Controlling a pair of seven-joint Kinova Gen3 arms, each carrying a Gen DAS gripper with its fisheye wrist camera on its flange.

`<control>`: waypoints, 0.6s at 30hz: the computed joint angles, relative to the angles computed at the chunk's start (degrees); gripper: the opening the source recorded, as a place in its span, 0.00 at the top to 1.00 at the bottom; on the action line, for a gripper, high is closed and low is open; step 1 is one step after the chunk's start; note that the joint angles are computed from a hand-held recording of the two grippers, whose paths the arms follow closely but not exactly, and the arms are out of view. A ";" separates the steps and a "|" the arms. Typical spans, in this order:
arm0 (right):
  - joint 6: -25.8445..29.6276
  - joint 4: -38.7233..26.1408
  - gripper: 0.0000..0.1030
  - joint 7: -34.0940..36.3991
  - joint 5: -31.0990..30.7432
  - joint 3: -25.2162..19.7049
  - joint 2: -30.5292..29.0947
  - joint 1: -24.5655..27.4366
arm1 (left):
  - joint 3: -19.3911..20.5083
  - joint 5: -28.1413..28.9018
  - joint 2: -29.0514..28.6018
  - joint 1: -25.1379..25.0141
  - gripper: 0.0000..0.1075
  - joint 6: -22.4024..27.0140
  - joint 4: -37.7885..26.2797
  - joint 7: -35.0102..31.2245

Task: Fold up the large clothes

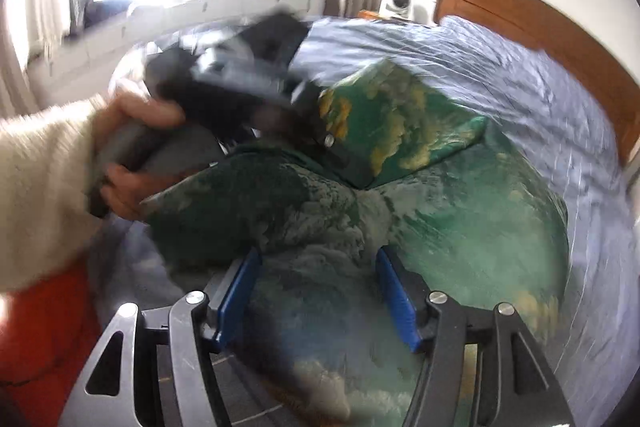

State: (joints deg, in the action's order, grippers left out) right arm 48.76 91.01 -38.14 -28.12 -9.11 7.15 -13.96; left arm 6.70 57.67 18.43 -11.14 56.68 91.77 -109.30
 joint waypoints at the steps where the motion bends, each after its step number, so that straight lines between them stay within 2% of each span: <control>1: 2.33 -1.29 0.39 0.19 -2.33 0.04 0.10 2.65 | -0.12 -1.83 1.09 0.69 0.04 0.90 -2.10 1.70; 3: 6.99 -4.49 0.36 -2.05 -6.99 0.59 1.03 7.96 | 0.18 -3.57 2.41 1.15 0.04 1.64 -4.16 3.06; 5: 11.46 -8.05 0.25 -4.02 -10.80 3.36 3.50 12.34 | 0.77 -4.02 3.03 0.95 0.05 1.86 -4.94 2.59; 7: 15.50 -11.86 0.25 -8.68 -11.50 7.75 7.44 14.31 | 1.19 -3.75 3.31 0.61 0.05 1.90 -5.08 2.21; 8: 17.83 -13.68 0.25 -11.01 -11.61 8.42 9.49 15.54 | 1.28 -3.98 3.80 0.74 0.05 1.87 -5.68 2.47; 10: 22.49 -16.30 0.25 -14.78 -13.20 6.59 14.04 20.34 | 1.38 -4.84 4.02 0.87 0.05 2.11 -6.38 3.37; 13: 28.37 -17.64 0.25 -14.58 -18.91 2.79 19.68 26.07 | 1.23 -7.26 4.66 1.86 0.05 2.16 -8.17 6.21; 18: 32.66 -20.50 0.00 -15.75 -23.37 -0.20 28.95 27.97 | 2.67 -7.69 6.39 2.23 0.05 0.91 -9.50 7.23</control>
State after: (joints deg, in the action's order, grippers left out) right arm 81.41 70.51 -53.89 -51.50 -9.31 36.10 14.01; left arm 9.37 49.99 24.82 -8.91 57.59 82.27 -102.07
